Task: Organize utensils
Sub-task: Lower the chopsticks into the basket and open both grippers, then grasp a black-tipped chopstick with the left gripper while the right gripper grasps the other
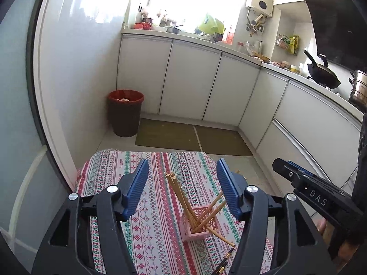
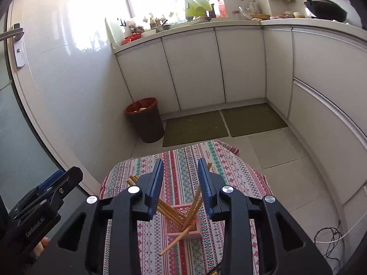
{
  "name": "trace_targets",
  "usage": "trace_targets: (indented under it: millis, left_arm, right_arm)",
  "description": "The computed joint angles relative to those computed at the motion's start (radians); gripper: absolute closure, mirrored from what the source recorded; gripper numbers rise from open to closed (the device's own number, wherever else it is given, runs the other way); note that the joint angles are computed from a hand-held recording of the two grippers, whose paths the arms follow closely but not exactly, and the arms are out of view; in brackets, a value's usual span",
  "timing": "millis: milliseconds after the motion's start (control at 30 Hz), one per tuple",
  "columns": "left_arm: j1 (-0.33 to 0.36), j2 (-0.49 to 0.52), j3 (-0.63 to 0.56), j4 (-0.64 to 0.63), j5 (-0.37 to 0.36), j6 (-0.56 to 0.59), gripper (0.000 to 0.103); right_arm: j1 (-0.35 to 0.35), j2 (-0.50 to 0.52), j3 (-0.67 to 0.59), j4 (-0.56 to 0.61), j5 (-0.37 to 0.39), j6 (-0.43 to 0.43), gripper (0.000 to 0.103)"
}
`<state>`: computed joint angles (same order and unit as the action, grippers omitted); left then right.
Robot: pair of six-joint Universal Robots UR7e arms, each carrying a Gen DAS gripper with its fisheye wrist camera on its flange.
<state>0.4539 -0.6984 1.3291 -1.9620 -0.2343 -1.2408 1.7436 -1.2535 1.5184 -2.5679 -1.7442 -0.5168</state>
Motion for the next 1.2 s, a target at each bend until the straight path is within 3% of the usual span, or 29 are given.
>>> trace_targets:
  millis: [467,567,767,1200]
  left_arm:
    - [-0.058,0.029,-0.072,0.464,-0.011,-0.356,0.022]
    - [-0.065,0.037,-0.081,0.517,-0.033,-0.400,0.021]
    - [-0.086,0.064,-0.107,0.621,-0.045,-0.475,0.008]
    - [-0.077,0.087,-0.057,0.456,-0.172,-0.339,0.007]
  right_arm:
    - [-0.015,-0.132,0.146,-0.085,-0.071,-0.031,0.039]
    - [-0.018,-0.159,0.187,-0.130,-0.097,-0.057,0.033]
    - [-0.031,-0.208,0.261,-0.211,-0.145,-0.097,0.014]
    - [-0.114,-0.300,0.346,-0.201,-0.162,-0.092,0.009]
